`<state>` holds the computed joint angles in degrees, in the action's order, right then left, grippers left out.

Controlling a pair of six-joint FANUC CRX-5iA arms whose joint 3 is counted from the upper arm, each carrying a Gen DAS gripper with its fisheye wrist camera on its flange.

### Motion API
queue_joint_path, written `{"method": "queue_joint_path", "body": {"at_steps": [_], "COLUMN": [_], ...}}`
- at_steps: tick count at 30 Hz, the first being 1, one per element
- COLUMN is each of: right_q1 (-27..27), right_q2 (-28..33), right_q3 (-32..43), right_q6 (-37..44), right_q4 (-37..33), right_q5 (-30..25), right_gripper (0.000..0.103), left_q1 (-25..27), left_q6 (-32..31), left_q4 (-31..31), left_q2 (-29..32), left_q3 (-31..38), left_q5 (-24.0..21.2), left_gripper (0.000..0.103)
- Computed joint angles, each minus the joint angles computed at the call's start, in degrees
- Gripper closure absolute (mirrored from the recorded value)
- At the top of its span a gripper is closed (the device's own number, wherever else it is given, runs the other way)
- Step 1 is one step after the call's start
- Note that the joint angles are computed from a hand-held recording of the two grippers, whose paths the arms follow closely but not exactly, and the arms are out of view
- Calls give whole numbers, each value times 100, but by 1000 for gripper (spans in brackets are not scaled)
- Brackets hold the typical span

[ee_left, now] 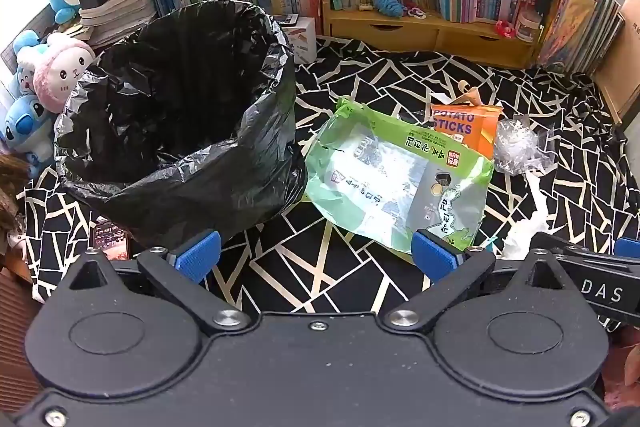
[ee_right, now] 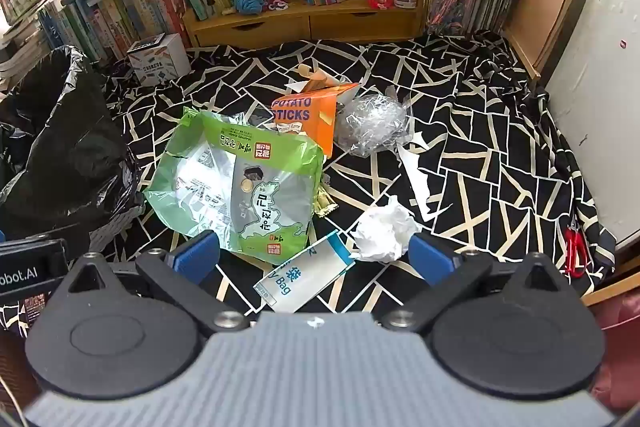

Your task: Collect trash

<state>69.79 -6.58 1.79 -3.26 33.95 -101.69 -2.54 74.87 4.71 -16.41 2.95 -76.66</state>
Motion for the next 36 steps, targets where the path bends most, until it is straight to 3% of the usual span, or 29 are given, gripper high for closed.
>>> {"method": "queue_joint_path", "body": {"at_steps": [36], "right_q1": [-34], "right_q2": [19], "right_q3": [12], "right_q6": [80], "right_q4": [16], "right_q5": [48], "right_gripper": [0], "left_q1": [-13], "left_q6": [6], "left_q4": [-24], "left_q2": [-4], "left_q3": [-2], "left_q5": [14], "left_gripper": [2]}}
